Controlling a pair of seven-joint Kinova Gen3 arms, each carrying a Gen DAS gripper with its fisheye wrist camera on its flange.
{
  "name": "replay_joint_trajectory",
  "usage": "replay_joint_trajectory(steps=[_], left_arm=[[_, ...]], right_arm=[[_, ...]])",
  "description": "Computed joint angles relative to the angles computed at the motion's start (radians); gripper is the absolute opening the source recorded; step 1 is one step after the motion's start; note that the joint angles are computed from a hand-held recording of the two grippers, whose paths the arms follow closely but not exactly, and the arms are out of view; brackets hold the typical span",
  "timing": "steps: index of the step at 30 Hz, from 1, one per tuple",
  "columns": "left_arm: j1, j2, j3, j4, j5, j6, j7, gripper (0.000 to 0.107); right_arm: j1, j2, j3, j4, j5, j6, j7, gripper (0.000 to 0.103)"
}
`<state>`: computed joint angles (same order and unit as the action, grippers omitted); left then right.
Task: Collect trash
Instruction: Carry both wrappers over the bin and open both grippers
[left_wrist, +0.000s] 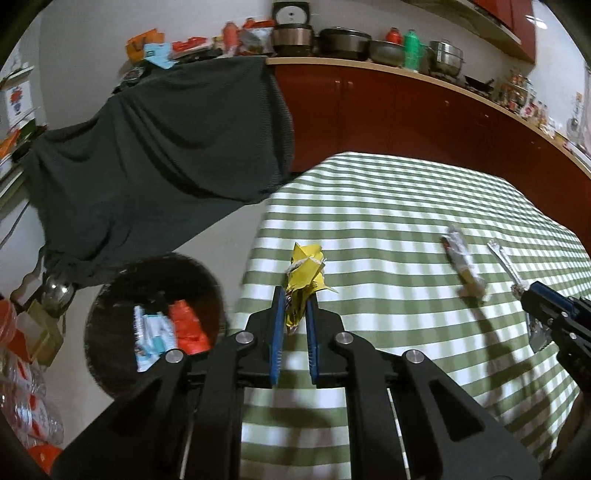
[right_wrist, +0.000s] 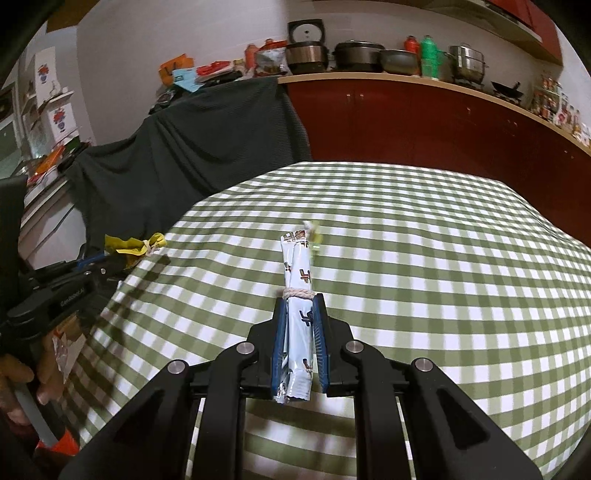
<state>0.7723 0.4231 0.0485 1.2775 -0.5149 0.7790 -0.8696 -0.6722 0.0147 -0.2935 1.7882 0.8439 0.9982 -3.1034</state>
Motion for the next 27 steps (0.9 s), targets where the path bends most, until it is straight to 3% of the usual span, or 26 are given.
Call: replay_joint_trajectory(steps=[7,16,27], left_arm=[[-0.052,-0.053,-0.031,0.088,-0.028,-0.012,0.055,0.011],[-0.142,-0.091,-0.054,0.17,-0.117,-0.003,0.143,0.011],[-0.263,-0.075,-0.055,0.204,-0.106,-0.045,0.134,0.011]], right_arm=[[-0.031,0.085,0.024,-0.109,-0.002,-0.047,0.084,0.016],[-0.104,0.272,0.099,-0.347,-0.058,-0.139,0.267,0.016],[-0.161,0.501,0.169,-0.682,-0.217,-0.114,0.519,0.016]])
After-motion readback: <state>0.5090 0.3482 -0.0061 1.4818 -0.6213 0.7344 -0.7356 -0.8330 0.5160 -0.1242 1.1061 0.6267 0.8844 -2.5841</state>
